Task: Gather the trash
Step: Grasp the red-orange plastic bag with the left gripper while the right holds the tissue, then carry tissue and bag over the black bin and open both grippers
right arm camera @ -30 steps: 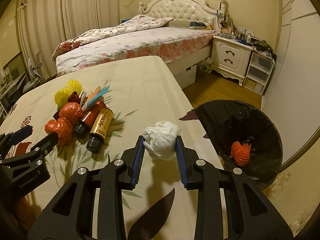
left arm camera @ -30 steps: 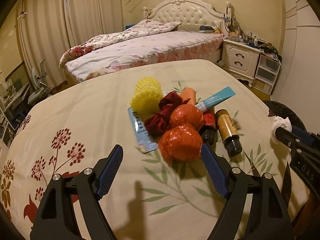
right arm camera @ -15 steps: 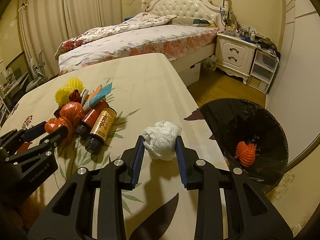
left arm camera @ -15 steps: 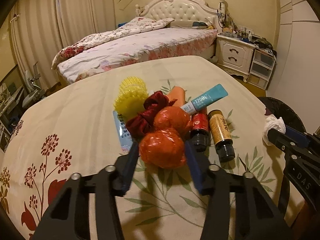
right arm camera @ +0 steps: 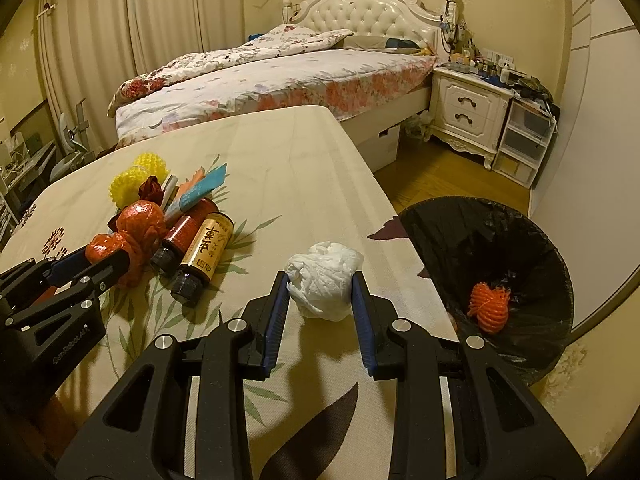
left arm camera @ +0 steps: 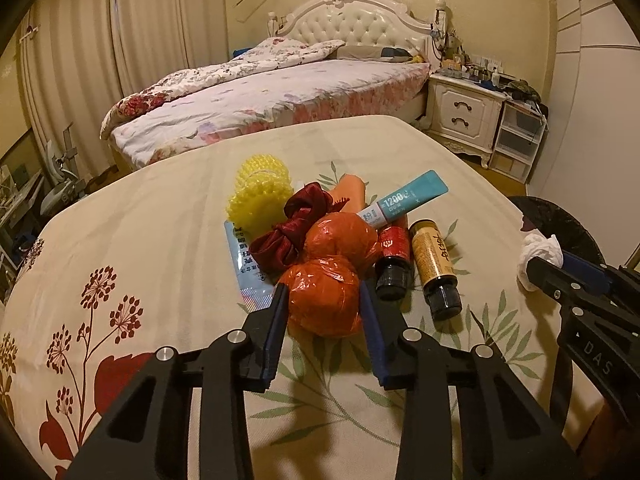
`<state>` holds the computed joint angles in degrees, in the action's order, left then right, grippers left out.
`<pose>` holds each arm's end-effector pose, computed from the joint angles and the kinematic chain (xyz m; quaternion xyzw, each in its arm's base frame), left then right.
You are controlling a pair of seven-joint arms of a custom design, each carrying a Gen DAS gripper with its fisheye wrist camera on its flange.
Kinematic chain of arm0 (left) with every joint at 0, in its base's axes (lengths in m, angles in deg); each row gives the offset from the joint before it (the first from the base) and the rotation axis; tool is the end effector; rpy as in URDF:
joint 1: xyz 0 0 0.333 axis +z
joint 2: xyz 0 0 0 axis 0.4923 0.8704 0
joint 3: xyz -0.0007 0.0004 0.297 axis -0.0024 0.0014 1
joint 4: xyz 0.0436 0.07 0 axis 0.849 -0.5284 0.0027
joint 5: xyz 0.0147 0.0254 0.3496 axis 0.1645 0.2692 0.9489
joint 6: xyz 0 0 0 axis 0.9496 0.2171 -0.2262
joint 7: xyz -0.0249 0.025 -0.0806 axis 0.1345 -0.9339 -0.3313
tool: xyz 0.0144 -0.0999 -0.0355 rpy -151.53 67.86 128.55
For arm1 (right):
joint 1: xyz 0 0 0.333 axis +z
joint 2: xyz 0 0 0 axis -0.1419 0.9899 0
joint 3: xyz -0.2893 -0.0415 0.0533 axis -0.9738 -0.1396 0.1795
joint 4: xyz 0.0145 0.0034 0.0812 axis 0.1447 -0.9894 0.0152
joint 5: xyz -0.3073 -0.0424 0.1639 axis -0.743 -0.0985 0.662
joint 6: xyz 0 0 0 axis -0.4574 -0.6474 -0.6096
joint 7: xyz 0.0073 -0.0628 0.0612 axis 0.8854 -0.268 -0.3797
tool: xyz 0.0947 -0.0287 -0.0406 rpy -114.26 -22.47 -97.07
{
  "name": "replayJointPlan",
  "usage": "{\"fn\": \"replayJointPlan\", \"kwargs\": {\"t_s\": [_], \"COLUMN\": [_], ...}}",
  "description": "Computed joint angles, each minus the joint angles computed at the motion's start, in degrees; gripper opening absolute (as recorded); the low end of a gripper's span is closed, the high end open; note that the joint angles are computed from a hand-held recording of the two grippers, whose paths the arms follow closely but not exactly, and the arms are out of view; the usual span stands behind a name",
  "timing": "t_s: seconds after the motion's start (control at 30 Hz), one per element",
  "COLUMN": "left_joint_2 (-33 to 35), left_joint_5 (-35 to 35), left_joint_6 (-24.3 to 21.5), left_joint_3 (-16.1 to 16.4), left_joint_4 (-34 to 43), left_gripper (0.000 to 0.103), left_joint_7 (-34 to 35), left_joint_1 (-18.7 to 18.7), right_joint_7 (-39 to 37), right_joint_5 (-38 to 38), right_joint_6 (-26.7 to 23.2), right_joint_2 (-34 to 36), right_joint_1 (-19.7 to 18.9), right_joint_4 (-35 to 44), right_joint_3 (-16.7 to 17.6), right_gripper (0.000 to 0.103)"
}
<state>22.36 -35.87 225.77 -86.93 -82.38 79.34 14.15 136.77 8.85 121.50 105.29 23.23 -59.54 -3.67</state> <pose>0.6322 -0.1790 0.4477 -0.5513 0.7374 -0.2920 0.2591 0.5819 0.3414 0.4407 -0.6040 0.6912 -0.2760 0.2850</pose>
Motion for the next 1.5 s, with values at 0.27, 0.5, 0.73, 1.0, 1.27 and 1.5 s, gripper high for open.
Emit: {"fn": "replayJointPlan", "kwargs": {"t_s": [0.27, 0.5, 0.73, 1.0, 1.27, 1.5], "left_joint_2": [-2.65, -5.01, -5.80, -3.63, -0.08, 4.12], "left_joint_5": [0.25, -0.67, -2.49, -4.87, -6.26, -7.38], "left_joint_6": [2.16, 4.14, 5.54, 5.63, 4.68, 2.44], "left_joint_3": [-0.31, -1.23, -2.68, -3.81, -4.50, -5.40], "left_joint_4": [-3.66, -6.25, -6.66, -3.22, 1.84, 7.91], "left_gripper": [0.035, 0.035, 0.035, 0.035, 0.035, 0.035], "left_joint_7": [0.09, 1.09, 3.39, 6.22, 8.59, 11.00], "left_joint_1": [0.17, 0.54, 0.70, -0.23, -2.01, -3.55], "right_joint_7": [1.36, 5.23, 9.13, 11.82, 14.10, 15.44], "right_joint_5": [-1.53, -5.43, -8.99, -11.29, -12.72, -13.08], "right_joint_6": [0.42, 0.21, -1.65, -4.22, -6.00, -6.91], "right_joint_2": [-0.92, -3.93, -7.10, -9.71, -11.72, -12.40], "right_joint_1": [0.28, 0.41, -0.62, -2.70, -5.03, -6.93], "right_joint_4": [-1.16, -4.68, -7.64, -9.88, -12.11, -12.92], "right_joint_3": [-0.51, -0.45, 0.54, 1.83, 2.41, 2.54], "right_gripper": [0.031, 0.031, 0.031, 0.031, 0.031, 0.031]}}
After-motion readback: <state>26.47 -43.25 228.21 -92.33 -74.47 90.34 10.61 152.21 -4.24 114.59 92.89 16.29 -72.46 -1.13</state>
